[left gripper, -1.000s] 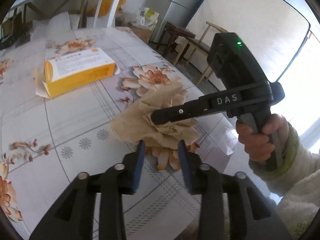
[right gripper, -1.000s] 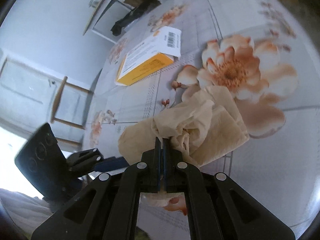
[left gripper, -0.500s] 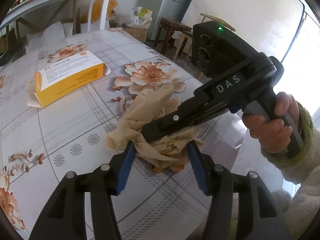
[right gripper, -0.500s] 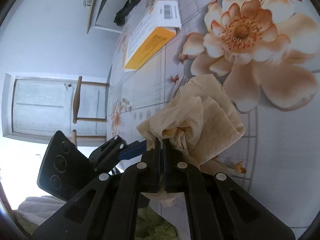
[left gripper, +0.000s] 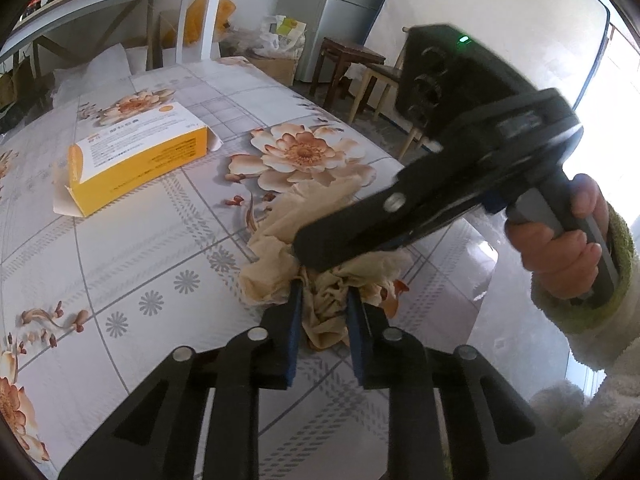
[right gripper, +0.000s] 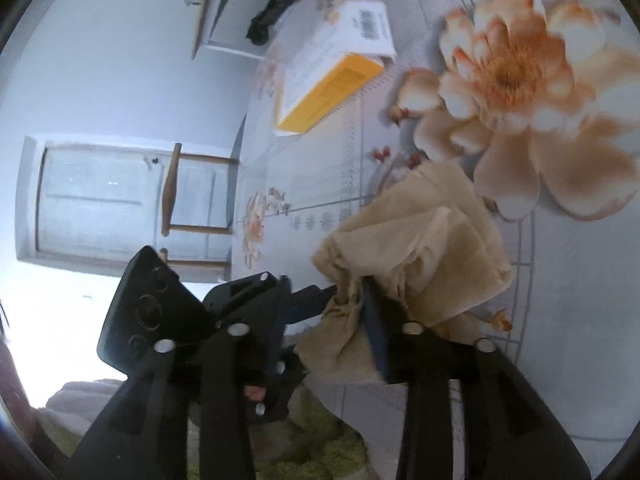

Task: Collect trash
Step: 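Grasp the yellow-white medicine box with the right tool while the left holds the paper towel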

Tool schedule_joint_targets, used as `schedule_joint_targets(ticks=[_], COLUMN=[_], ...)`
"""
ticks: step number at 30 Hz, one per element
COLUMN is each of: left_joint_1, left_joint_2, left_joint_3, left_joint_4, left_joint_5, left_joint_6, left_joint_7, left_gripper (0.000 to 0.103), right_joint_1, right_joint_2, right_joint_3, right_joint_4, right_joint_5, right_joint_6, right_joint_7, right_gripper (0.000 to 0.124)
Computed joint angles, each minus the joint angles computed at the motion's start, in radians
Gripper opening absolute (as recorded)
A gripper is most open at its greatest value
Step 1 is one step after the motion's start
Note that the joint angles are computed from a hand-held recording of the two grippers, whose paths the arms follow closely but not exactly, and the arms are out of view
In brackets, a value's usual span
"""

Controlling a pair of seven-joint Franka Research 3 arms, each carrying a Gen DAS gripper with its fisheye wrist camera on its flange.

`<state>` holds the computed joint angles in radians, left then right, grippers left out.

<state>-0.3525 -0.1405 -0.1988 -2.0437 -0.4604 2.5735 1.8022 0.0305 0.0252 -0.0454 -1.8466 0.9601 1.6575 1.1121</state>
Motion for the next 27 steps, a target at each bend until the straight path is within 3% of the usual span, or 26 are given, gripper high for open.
schedule_joint_targets(ticks=[7, 11, 15, 19, 24, 27], left_joint_1=[0.009, 0.025, 0.039, 0.05, 0.06, 0.055], left_joint_2=[-0.018, -0.05, -0.088, -0.13, -0.17, -0.185], left_joint_3=[0.007, 0.015, 0.039, 0.064, 0.082, 0.102], left_joint_4=[-0.021, -0.055, -0.096, -0.142, -0.183, -0.201], left_joint_5=[-0.01, 0.029, 0.048, 0.044, 0.079, 0.069], left_joint_6=[0.012, 0.017, 0.024, 0.033, 0.045, 0.054], left_joint_7=[-0.028, -0.101, -0.179, -0.247, -0.322, -0.344], left_gripper=[0.014, 0.014, 0.014, 0.014, 0.014, 0.014], right_joint_1=[0.021, 0.08, 0.138, 0.168, 0.159, 0.126], right_joint_2=[-0.045, -0.031, 0.038, 0.177, 0.423, 0.436], right_joint_3=[0.007, 0.051, 0.085, 0.107, 0.121, 0.143], right_joint_4=[0.046, 0.122, 0.202, 0.346, 0.637, 0.637], right_joint_5=[-0.096, -0.24, -0.314, -0.354, -0.386, -0.362], right_joint_6=[0.124, 0.287, 0.418, 0.452, 0.351, 0.326], right_joint_7=[-0.054, -0.113, -0.19, -0.172, 0.048, 0.064], right_gripper=[0.06, 0.076, 0.081, 0.081, 0.081, 0.081])
